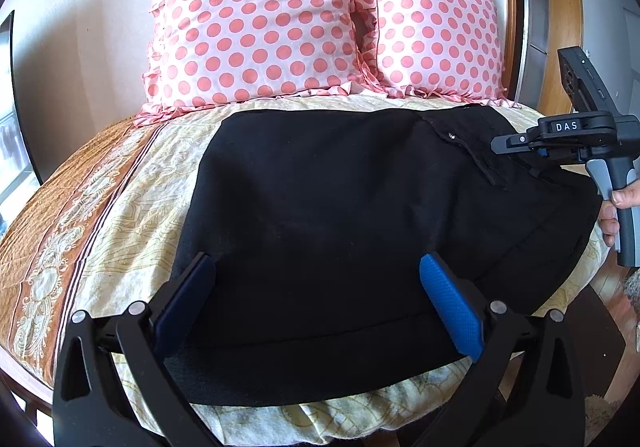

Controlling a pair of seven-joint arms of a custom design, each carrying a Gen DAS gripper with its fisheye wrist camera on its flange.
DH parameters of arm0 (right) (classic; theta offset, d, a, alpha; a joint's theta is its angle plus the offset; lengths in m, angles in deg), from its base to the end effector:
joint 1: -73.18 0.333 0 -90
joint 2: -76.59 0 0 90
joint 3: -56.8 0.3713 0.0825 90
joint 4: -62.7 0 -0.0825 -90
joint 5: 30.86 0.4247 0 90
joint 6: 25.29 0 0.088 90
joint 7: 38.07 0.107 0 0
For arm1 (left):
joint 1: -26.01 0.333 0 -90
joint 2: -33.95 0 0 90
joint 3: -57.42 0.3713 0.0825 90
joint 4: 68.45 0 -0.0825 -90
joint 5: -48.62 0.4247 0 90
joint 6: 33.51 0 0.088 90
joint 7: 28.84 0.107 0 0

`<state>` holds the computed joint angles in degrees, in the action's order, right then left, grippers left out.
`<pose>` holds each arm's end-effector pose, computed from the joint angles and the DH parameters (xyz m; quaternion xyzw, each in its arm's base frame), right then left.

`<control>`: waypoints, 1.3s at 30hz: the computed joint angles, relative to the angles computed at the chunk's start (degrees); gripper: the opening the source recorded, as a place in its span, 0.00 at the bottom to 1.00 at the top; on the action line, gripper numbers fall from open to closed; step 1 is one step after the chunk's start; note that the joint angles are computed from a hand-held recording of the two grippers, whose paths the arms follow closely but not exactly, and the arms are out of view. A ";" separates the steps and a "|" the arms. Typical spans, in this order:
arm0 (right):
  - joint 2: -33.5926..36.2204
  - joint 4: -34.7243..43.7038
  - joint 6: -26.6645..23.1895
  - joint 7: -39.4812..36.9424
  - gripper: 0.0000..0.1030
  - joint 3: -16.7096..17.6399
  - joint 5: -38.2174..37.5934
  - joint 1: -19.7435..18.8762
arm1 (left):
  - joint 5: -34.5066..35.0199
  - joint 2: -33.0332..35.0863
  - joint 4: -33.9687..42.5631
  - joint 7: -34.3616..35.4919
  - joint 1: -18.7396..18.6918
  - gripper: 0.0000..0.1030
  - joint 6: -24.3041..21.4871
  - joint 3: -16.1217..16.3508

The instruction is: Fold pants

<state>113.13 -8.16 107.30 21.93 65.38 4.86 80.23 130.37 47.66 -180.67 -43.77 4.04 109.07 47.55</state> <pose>0.8184 0.2013 0.4829 -0.7794 0.5069 0.0225 0.3674 0.5724 -0.3535 0.4135 -0.6838 0.5583 -0.2895 0.3700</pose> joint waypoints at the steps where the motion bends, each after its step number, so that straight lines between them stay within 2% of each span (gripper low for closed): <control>1: -0.98 -1.36 2.06 -1.00 0.39 -0.38 -0.98 0.73 | -0.03 0.05 0.04 0.05 -0.02 0.98 -0.06 0.00; 4: -4.16 -6.04 8.83 -5.08 0.30 -0.47 -3.02 2.34 | -0.17 0.04 0.00 0.23 -0.02 0.98 -0.05 0.00; 6: -5.08 -7.33 10.98 -6.10 0.30 -0.87 -4.57 3.29 | -0.10 -0.07 -0.14 0.11 -0.06 0.98 -0.02 0.00; 9: -2.26 -2.72 5.07 -1.31 0.31 -1.41 -4.88 2.68 | -0.13 -0.04 -0.11 0.06 -0.12 0.98 -0.22 -0.03; 12: 1.55 2.71 -1.78 2.17 0.41 -0.02 -1.58 0.11 | 0.07 -0.10 -0.22 -0.10 -0.08 0.98 -0.07 -0.02; 15: 2.56 3.52 -2.99 2.34 0.42 1.02 0.90 -1.08 | 0.04 0.04 -0.09 -0.16 -0.17 0.98 -0.31 -0.07; 17: 0.77 0.75 0.16 -0.64 0.30 1.31 1.44 -0.79 | 0.05 0.02 -0.09 -0.10 -0.17 0.98 -0.24 -0.06; 20: -2.83 -4.06 5.98 -5.77 0.23 1.39 1.06 0.44 | -0.83 -0.55 -0.42 0.79 0.43 0.98 1.53 -0.05; 22: -4.77 -6.43 7.87 -10.89 0.21 3.03 3.46 -0.26 | -1.11 -1.64 -1.21 1.06 1.54 0.98 5.28 0.17; 24: -5.95 -7.74 9.13 -13.41 0.21 2.92 4.02 0.31 | 0.39 -3.21 -2.28 -0.89 2.60 0.98 8.48 0.61; 26: -6.10 -7.98 10.17 -12.62 0.21 1.34 2.15 1.89 | 2.14 -5.01 -3.27 -4.10 3.64 0.98 8.88 0.98; 28: -5.24 -7.09 9.37 -10.63 0.21 0.53 1.33 2.25 | 1.17 -6.20 -3.88 -5.84 5.89 0.98 11.56 1.43; 30: -4.28 -5.97 7.92 -8.59 0.21 0.47 1.81 1.74 | -2.96 -6.18 -3.91 -5.51 8.94 0.98 16.69 2.27; 32: -4.05 -5.93 7.43 -8.05 0.21 0.87 2.75 1.06 | -9.64 -5.43 -3.77 -1.65 11.53 0.97 20.45 2.93; 35: -4.32 -6.50 7.91 -7.90 0.21 0.93 2.94 1.06 | -26.05 -2.79 -2.66 12.65 15.23 0.89 24.29 2.51; 37: -4.45 -6.72 8.12 -7.86 0.21 0.96 2.97 1.09 | -39.87 -0.73 -3.08 24.38 19.83 0.86 29.49 -0.92; 39: -4.49 -6.77 7.93 -7.72 0.21 1.03 3.10 1.02 | -55.10 1.71 -3.78 37.72 28.55 0.79 33.91 -10.25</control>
